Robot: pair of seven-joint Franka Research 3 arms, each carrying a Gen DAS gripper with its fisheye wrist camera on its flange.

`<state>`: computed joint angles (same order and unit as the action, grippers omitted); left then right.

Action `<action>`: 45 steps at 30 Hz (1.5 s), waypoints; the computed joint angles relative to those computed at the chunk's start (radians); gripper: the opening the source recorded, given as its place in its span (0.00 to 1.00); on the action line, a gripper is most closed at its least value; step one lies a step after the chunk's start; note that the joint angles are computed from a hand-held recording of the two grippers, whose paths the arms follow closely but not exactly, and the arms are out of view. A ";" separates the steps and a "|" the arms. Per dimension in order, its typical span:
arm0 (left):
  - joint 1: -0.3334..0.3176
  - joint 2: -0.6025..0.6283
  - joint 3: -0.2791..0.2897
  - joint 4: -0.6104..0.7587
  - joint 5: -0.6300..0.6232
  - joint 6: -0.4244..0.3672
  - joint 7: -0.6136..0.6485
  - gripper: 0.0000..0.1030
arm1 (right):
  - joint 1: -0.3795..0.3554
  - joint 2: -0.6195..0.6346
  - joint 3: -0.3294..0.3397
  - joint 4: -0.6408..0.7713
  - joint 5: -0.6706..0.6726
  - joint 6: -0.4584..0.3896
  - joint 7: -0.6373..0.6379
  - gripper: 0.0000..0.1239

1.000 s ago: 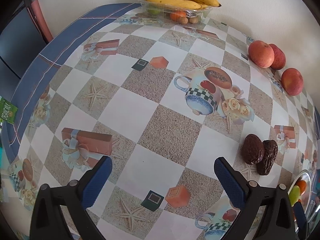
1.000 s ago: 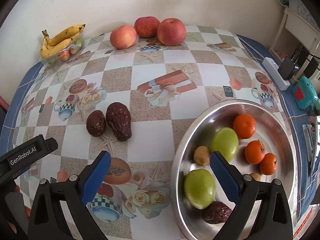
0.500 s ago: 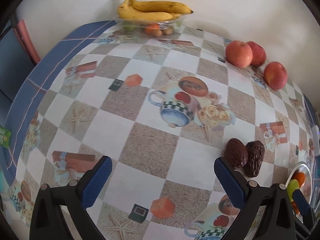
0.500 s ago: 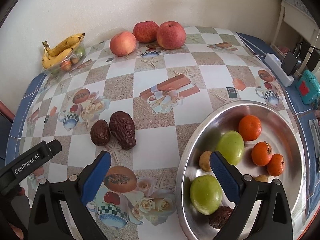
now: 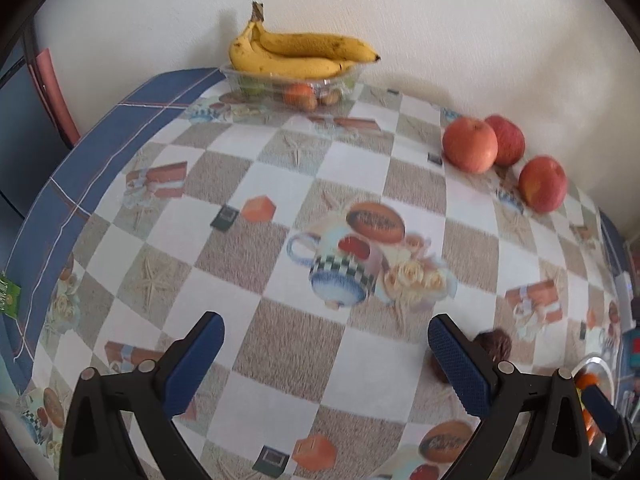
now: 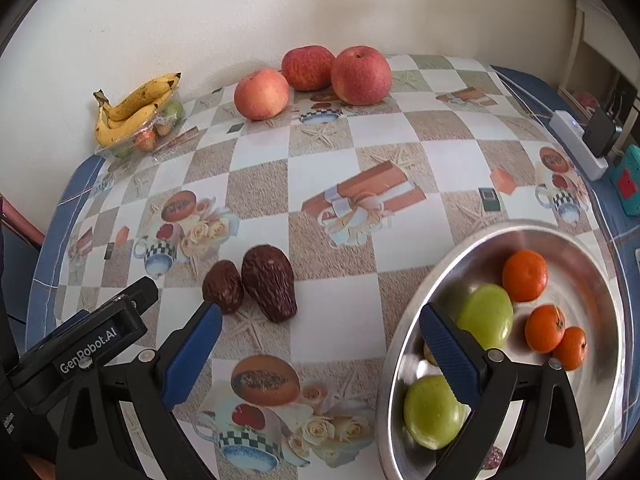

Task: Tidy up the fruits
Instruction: 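Move both tools back from the bowl toward the two dark dates, then grasp the smaller date with the left tool while the right tool grasps the large wrinkled date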

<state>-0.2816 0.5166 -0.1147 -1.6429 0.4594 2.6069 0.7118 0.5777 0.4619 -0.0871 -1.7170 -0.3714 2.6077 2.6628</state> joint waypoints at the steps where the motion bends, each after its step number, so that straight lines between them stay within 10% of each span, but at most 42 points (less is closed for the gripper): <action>1: 0.000 0.004 0.002 0.006 -0.001 0.004 -0.004 1.00 | 0.000 0.005 0.000 0.012 -0.002 -0.010 -0.008 0.80; 11: 0.028 0.010 -0.026 0.033 -0.089 -0.021 0.037 1.00 | -0.012 -0.018 0.031 0.111 0.010 -0.222 -0.081 0.80; 20: 0.024 -0.007 -0.021 0.014 -0.068 0.029 0.037 1.00 | -0.018 -0.119 0.051 0.047 -0.118 -0.214 0.001 0.80; 41: 0.114 0.129 -0.138 0.114 -0.392 -0.042 0.251 1.00 | -0.075 0.064 0.060 0.153 0.078 -0.102 -0.166 0.79; 45: 0.099 0.128 -0.120 0.114 -0.391 -0.049 0.243 1.00 | -0.072 0.108 0.058 0.182 0.146 -0.128 -0.222 0.62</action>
<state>-0.1830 0.6445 -0.2345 -1.5292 0.0685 2.5580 0.9544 0.5062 0.5703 -0.0290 -1.5351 -0.2257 2.4796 2.4412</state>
